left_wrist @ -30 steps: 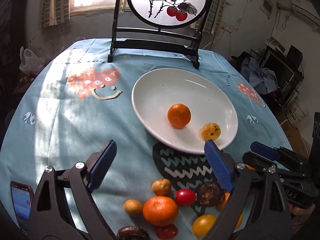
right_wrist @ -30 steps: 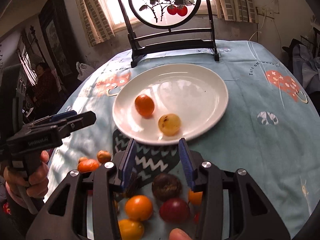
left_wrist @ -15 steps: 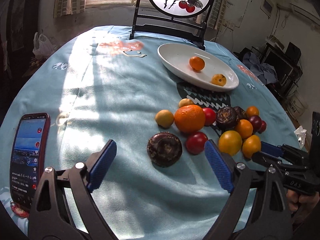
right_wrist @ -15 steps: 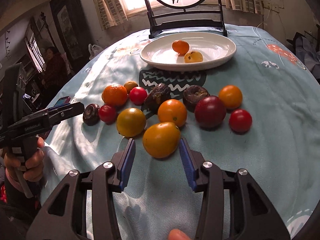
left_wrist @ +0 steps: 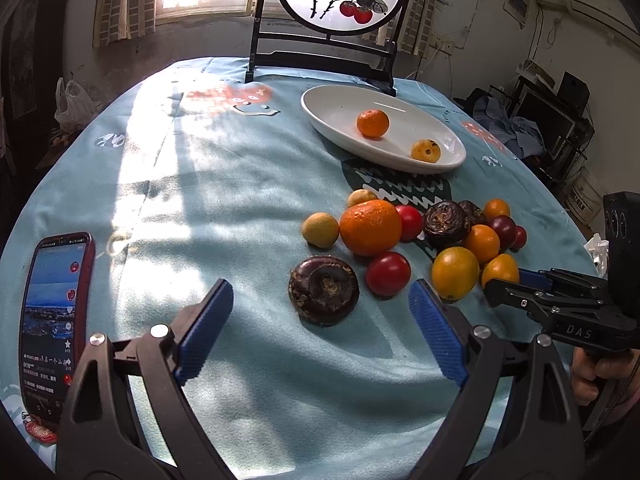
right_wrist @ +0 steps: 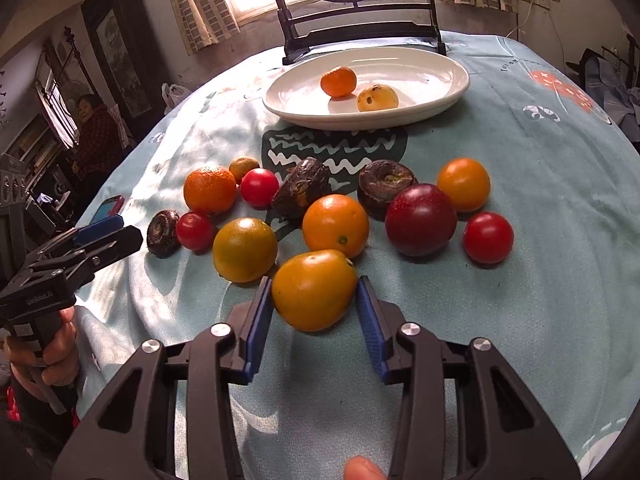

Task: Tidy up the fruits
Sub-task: 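Grasp a yellow tomato with the right tool while the left tool grasps a dark brown fruit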

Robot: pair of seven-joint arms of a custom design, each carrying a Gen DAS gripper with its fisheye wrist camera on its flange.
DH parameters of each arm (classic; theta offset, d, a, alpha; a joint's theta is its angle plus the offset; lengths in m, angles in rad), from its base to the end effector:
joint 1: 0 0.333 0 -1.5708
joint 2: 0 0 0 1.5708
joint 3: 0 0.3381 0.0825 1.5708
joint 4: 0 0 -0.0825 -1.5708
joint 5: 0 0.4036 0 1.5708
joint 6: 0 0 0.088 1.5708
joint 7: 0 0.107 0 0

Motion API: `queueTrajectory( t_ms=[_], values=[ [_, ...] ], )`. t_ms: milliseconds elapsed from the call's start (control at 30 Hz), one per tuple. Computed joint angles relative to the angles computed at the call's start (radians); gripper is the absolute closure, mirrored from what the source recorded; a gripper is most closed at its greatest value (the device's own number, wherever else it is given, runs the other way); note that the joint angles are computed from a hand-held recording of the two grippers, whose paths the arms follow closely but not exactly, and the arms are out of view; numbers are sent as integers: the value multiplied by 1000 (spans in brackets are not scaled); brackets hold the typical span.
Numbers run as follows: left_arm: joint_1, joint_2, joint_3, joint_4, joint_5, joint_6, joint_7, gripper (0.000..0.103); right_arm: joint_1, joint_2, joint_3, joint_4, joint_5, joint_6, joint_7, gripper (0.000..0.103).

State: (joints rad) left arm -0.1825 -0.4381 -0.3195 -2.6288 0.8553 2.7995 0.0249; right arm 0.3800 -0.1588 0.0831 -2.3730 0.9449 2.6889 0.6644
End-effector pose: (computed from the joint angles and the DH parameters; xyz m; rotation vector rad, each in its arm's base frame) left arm 0.3633 -0.2428 0.4420 -2.0211 1.5025 -0.8279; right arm 0.4762 0.2094 0.4382 -2.1409 1.1264 -0.0703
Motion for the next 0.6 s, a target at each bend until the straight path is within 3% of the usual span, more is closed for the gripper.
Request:
queueTrajectory(
  t_ms=[233,333,600],
  values=[
    [-24,26,48,-9,-65,57,80,26,-14,-7,-31,5,132,-77,-73,62],
    [-61,43,62,14,-118,-12,199,39,-16,-15,-26,1,149,-81,-97,62],
    [-88,100,60,79,-174,-117,393,39,-24,-15,-29,4,168,-112,-119,62]
  ],
)
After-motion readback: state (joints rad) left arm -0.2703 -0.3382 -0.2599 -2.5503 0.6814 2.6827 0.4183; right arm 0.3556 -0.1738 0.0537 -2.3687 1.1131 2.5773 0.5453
